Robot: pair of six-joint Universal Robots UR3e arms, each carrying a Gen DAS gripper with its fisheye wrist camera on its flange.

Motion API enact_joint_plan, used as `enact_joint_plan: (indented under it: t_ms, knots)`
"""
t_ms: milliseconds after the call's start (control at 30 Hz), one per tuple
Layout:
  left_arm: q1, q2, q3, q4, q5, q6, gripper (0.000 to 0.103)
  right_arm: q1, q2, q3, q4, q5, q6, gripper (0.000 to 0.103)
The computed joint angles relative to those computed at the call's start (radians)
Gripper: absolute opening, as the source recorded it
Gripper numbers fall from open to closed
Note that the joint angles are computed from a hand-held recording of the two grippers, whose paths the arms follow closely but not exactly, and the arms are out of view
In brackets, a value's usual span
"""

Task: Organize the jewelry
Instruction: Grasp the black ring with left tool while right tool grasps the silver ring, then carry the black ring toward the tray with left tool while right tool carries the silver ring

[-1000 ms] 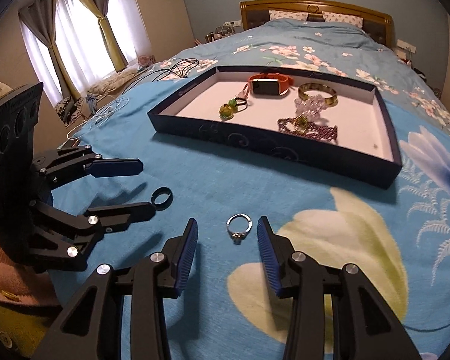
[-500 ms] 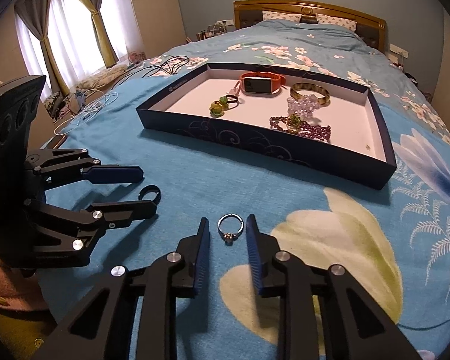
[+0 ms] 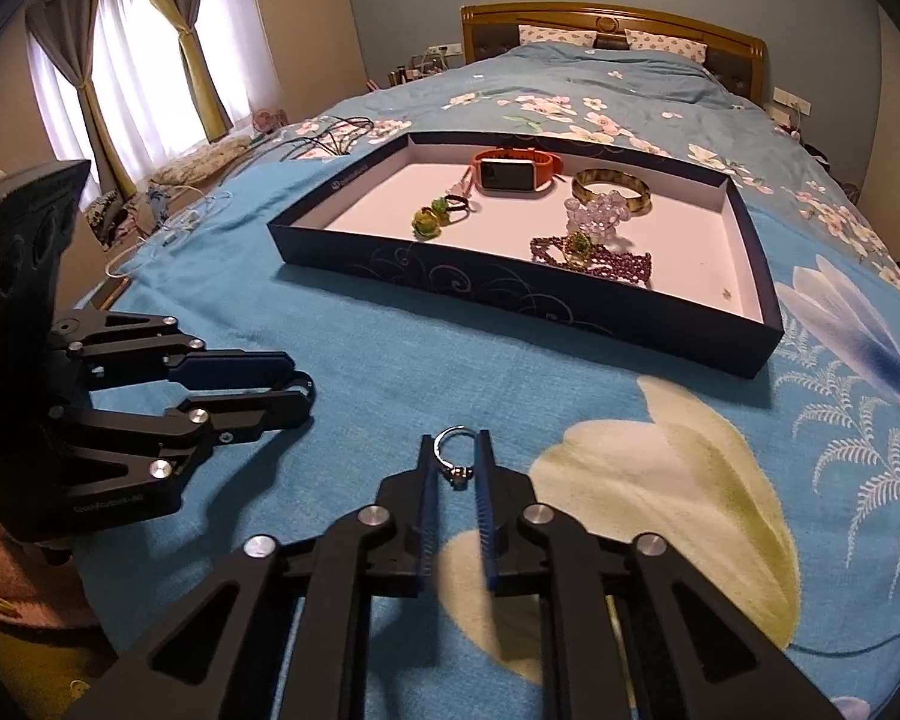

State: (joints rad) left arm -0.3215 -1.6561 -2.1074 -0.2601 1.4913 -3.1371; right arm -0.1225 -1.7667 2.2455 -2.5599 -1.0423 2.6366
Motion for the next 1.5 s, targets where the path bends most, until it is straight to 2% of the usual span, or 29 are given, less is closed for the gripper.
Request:
enact_joint_plan:
  t_ms: [267,367,567,667,700,1500]
  knots:
    - [-0.005,-0.003,0.003,0.007,0.007,-0.015,0.022,-0.01,-0.008,0.005,0.004,0.009,0.007,0.006]
    - [-0.004,-0.001,0.003,0.005,0.004,-0.017,0.022,-0.01,-0.003,0.007,-0.01,-0.004,0.027,0.019]
    - [0.001,-0.001,0.002,0.002,-0.002,-0.017,0.022,0.026,0.026,-0.023,-0.012,-0.042,0.024,0.024]
    - [0.004,-0.001,0.0,0.003,-0.004,-0.017,0.022,0.058,0.04,-0.031,-0.038,-0.081,0.033,0.022]
    - [0.004,-0.001,0.001,0.003,-0.005,-0.018,0.022,0.061,0.041,-0.031,-0.039,-0.083,0.032,0.015]
    - [0.023,0.052,-0.019,0.029,-0.012,-0.025,0.022,-0.035,-0.05,0.019,-0.054,0.034,0.027,0.015]
